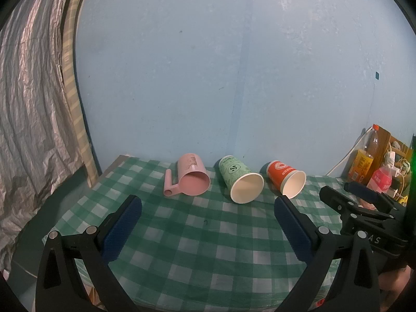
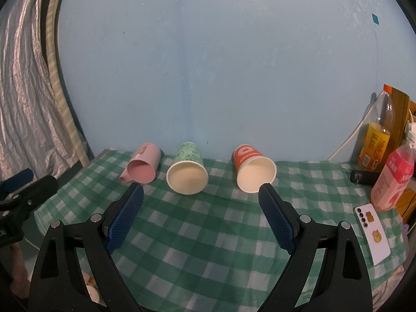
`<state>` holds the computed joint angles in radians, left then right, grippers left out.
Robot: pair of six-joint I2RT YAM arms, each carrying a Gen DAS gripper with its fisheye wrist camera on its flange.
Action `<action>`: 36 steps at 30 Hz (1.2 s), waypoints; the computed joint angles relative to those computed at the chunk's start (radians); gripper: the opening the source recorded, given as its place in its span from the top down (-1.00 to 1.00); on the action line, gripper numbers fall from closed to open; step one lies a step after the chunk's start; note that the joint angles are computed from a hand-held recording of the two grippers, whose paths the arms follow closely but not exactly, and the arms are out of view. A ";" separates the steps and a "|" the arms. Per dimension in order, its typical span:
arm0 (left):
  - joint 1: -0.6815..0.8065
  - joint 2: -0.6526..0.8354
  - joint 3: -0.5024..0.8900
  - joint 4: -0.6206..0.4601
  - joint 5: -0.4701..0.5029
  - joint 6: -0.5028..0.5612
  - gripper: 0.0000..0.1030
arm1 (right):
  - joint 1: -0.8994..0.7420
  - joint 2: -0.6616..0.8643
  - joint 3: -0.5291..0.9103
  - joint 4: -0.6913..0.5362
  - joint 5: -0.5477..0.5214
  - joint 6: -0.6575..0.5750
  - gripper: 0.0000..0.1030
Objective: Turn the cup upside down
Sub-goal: 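Move the left gripper toward the pink mug lying on its side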
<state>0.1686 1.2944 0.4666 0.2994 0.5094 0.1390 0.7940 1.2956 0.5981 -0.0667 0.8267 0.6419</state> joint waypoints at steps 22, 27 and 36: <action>-0.045 0.202 0.152 -0.058 -0.072 -0.033 -0.99 | -0.144 0.044 0.012 0.049 -0.197 -0.046 -0.73; -0.077 0.321 0.309 -0.187 -0.108 -0.020 -0.99 | -0.227 0.056 0.032 0.082 -0.307 -0.081 -0.73; -0.145 0.524 0.620 -0.386 -0.229 -0.032 -0.99 | -0.373 0.177 0.213 0.015 -0.521 -0.136 -0.73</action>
